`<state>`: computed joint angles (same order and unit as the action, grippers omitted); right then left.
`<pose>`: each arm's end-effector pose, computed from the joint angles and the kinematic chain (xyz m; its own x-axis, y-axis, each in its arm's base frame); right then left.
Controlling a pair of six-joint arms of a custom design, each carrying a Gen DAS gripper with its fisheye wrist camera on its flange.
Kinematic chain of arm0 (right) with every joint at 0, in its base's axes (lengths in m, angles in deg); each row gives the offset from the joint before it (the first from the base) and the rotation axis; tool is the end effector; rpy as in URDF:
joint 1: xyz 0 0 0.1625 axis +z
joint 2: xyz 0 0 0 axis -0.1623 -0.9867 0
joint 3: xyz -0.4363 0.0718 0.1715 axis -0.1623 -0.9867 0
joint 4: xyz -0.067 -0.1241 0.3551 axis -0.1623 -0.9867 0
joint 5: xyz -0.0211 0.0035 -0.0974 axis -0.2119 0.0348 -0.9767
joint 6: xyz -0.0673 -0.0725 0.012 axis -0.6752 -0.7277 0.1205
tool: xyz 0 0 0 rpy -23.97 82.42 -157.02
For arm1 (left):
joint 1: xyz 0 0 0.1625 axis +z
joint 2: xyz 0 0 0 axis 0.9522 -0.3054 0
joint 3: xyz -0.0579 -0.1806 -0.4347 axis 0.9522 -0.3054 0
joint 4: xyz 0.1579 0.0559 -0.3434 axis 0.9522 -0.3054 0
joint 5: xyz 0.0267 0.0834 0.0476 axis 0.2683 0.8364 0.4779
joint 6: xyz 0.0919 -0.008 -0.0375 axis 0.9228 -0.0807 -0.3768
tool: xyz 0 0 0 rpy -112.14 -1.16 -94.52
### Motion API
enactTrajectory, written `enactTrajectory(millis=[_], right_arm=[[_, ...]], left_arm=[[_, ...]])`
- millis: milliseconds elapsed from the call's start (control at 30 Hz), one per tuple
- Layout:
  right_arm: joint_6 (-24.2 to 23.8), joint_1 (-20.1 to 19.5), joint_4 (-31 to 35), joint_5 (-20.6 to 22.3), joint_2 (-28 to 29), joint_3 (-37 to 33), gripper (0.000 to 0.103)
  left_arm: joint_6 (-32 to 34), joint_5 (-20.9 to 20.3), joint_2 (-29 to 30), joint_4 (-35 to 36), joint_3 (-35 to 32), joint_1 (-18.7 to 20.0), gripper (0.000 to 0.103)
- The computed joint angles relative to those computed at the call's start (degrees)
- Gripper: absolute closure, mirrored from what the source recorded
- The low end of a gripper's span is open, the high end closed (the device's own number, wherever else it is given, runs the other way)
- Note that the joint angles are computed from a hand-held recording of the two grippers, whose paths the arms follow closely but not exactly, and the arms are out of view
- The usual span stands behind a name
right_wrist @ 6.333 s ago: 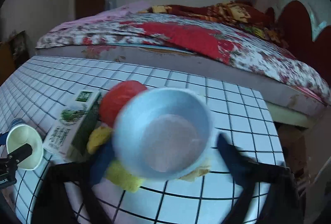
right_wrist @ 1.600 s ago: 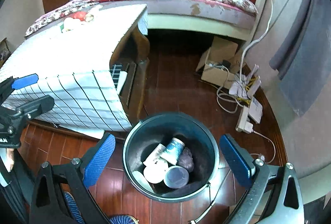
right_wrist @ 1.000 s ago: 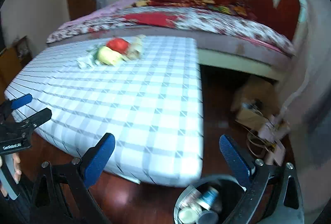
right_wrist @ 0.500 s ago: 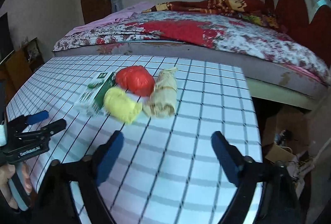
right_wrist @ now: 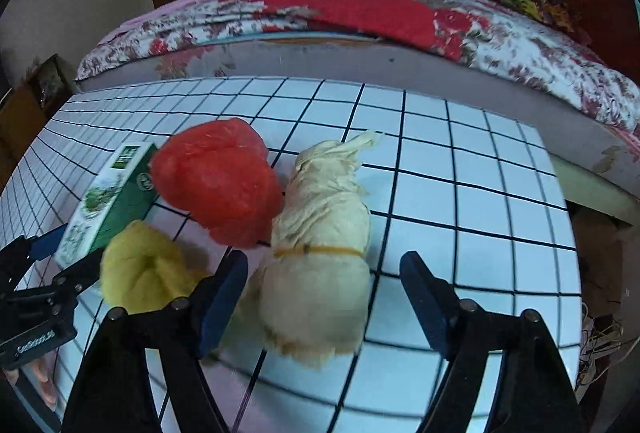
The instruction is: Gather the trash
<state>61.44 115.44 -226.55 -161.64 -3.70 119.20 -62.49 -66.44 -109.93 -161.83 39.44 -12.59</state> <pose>0.3076 -0.8039 0.1568 -0.7124 -0.1964 0.6737 -0.5269 0.7838 -0.3286 -0.2002 -0.7536 0.2591 -0.7564 0.0032 -0.6541 0.4007 0.7926 -0.4595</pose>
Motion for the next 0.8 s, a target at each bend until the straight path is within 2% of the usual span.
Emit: enactTrajectory(millis=[167,233,267,300,500,567,667,800], right_arm=[[-0.7,-0.4,-1.4,0.3,0.0,0.4,0.046],[-0.8,-0.4,-1.2,0.5,-0.3,0.6,0.051],[-1.0,-0.5,-1.3,1.3,-0.8,1.2,0.073],[-1.4,-0.4,-1.9,1.5,-1.2,1.9,0.077],[-1.9,0.3,-8.7,5.3,-6.4,10.8,0.080],[-2.2,0.8,-12.6,6.1,-8.6,15.1,0.080],[-2.4,1.6,-17.5,6.2,-11.5,20.5,0.080],[-4.1,3.5,-22.3,4.1,-14.2,26.1,0.080]], left_arm=[[0.0,-0.3,0.8,0.7,-1.5,0.8,0.032],[1.8,-0.4,1.0,-0.5,-1.3,0.8,0.048],[2.0,-0.2,0.9,-0.9,-1.2,0.7,0.047],[2.0,-1.0,0.4,-1.8,-0.4,0.6,0.047],[6.5,1.9,-2.9,-9.6,6.2,-1.4,0.048],[6.2,1.6,-4.6,-11.2,9.0,-2.1,0.048],[6.0,2.4,-6.8,-13.3,12.9,-3.7,0.048],[5.7,3.0,-9.8,-16.1,18.0,-6.1,0.048]])
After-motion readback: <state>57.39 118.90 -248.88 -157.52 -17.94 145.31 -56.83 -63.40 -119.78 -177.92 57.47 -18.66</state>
